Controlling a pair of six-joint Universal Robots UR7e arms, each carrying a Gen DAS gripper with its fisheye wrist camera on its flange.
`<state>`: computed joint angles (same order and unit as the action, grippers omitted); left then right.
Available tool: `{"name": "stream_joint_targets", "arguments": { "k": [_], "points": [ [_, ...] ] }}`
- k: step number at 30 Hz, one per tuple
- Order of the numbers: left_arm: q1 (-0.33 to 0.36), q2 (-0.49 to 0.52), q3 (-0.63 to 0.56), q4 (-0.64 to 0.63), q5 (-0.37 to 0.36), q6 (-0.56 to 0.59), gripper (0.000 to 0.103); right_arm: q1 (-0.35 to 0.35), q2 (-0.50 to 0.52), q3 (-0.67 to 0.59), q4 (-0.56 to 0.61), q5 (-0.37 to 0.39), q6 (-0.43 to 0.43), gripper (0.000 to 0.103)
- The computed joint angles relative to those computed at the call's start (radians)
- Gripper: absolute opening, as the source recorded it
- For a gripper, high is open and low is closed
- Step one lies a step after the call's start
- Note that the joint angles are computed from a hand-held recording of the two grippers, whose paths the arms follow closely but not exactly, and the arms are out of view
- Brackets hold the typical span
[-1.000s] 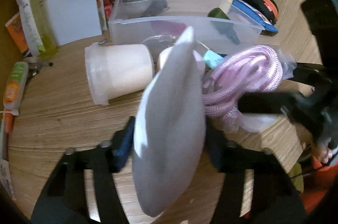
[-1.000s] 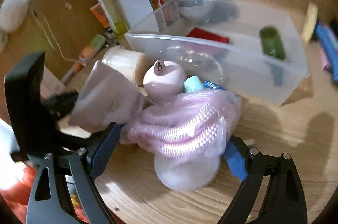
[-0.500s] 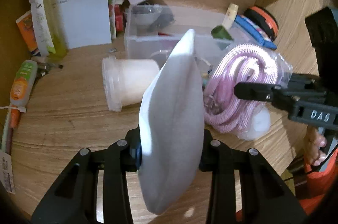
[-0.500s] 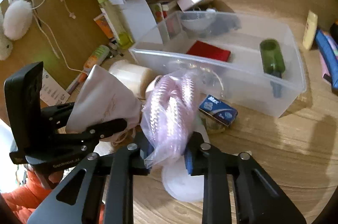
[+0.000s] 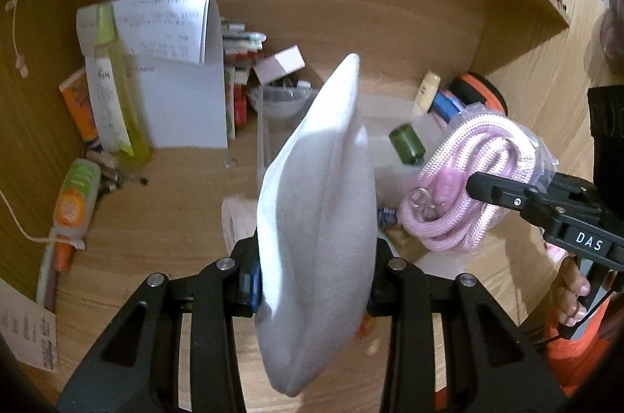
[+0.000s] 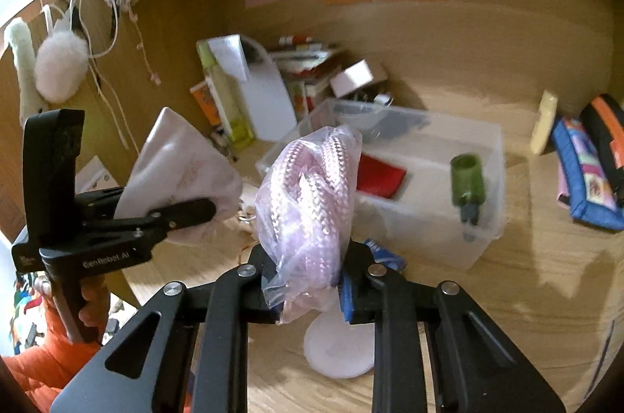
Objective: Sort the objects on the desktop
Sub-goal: 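Carry the white cloth bag and pink rope bag into the clear box and release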
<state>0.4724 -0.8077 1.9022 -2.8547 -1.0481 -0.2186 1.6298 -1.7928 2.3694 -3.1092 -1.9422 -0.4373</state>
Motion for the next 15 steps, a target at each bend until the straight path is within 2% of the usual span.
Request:
{"name": "stream_joint_targets", "arguments": {
  "k": [15],
  "points": [
    [0.024, 0.07, -0.156, 0.031, -0.033, 0.08, 0.037, -0.003, 0.021, -0.096, -0.034, -0.021, -0.015, 0.018]
  ]
}}
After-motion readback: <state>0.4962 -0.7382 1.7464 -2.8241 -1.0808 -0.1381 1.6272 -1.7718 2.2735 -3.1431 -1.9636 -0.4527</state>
